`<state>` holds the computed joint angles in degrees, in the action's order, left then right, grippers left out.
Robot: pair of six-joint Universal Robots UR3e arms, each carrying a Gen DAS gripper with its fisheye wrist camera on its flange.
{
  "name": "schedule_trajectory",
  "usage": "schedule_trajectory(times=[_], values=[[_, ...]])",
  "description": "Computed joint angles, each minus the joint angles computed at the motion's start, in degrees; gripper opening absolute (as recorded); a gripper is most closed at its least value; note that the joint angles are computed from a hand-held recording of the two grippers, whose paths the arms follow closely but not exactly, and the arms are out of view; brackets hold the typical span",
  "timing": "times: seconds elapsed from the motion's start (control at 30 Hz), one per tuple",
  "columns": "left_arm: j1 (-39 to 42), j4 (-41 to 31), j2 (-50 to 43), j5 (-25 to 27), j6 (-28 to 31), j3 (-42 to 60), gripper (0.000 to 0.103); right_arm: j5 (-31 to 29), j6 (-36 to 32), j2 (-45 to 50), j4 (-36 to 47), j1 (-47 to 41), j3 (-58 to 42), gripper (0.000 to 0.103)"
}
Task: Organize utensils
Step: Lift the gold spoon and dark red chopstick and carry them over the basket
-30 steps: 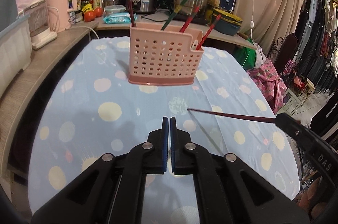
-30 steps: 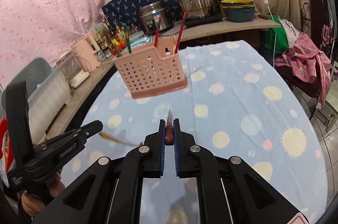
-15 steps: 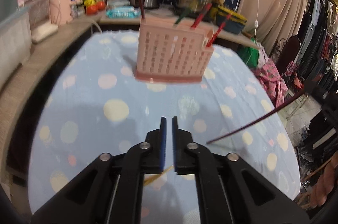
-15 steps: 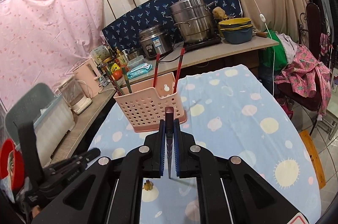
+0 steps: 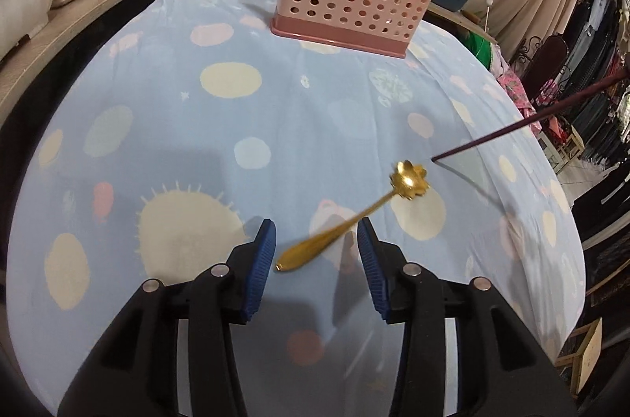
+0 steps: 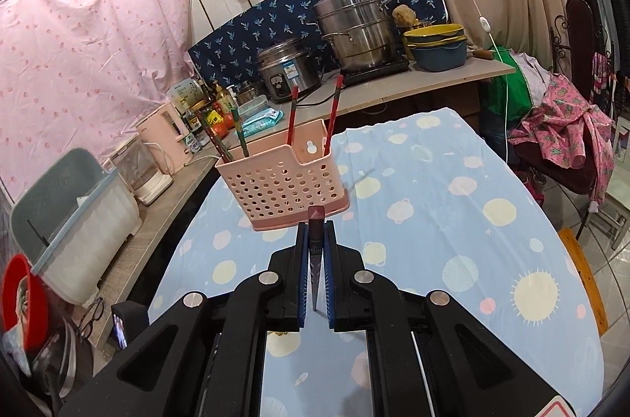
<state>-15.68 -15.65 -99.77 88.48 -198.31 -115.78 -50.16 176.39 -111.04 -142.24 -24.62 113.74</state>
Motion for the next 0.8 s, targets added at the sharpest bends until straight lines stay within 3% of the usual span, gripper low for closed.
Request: schedule_trajectory(times=[0.1,0.3,0.8], values=[[-1.2,0.0,0.8,0.6,-1.2,-0.8,0.039,0.1,-0.1,-1.0,0.6,0.0,0.5,0.007],[-1.2,-0.7,1.4,-0.1,-2.6,-1.5,0.016,0.2,-0.3,-2.5,1.2,0.0,1.5,0.007],[-4.3,-8.8,6.9,2.2,-2.5,5.1,0.001,1.6,0.1,-3.8,1.1,-0.7,1.8,0.007]])
